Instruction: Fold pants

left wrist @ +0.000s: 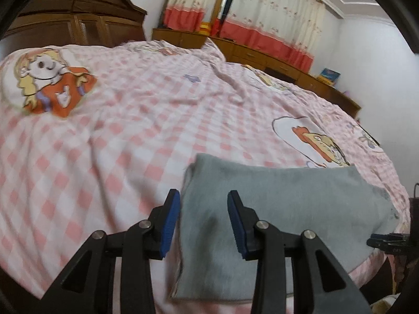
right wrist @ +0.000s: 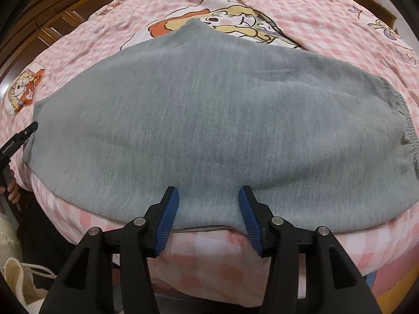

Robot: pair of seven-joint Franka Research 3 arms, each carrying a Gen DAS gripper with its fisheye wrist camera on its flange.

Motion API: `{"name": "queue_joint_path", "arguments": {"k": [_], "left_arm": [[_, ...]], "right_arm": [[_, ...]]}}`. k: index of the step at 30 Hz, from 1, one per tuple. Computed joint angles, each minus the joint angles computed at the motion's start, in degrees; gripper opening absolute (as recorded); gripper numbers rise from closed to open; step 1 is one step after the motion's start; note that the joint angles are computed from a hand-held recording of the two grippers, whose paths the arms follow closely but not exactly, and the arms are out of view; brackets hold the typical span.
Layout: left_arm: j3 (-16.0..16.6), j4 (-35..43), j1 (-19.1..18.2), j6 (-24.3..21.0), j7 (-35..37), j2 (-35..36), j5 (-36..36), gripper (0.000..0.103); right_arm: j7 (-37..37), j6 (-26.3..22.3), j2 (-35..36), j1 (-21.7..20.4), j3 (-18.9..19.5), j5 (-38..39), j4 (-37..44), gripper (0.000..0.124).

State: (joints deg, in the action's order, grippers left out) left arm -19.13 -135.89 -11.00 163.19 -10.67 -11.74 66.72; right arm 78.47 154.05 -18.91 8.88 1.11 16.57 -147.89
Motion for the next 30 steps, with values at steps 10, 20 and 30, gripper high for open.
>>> {"name": "queue_joint_path", "arguments": {"k": [10,20,30], "left_arm": [[0.1,-3.7,1.9,11.5,1.6,0.7,-6.2,0.038],[-2.4,-3.2,-0.6,-2.9,-4.7,-0.2,-8.1,0.056],[-3.2,-2.0,-3.0,-3.9,-6.1,-0.1,-4.7,0.045]], "right_arm": [[-3.0,1.7,-0.5,1.3,-1.1,2.4,-1.0,0.052],[1.6,-3.3,-1.3,-0.1,1.1,0.2,1.4,0.054],[-10.5,-15.5,6.8,10.3,2.1,12.7,15.8,0.054]]}}
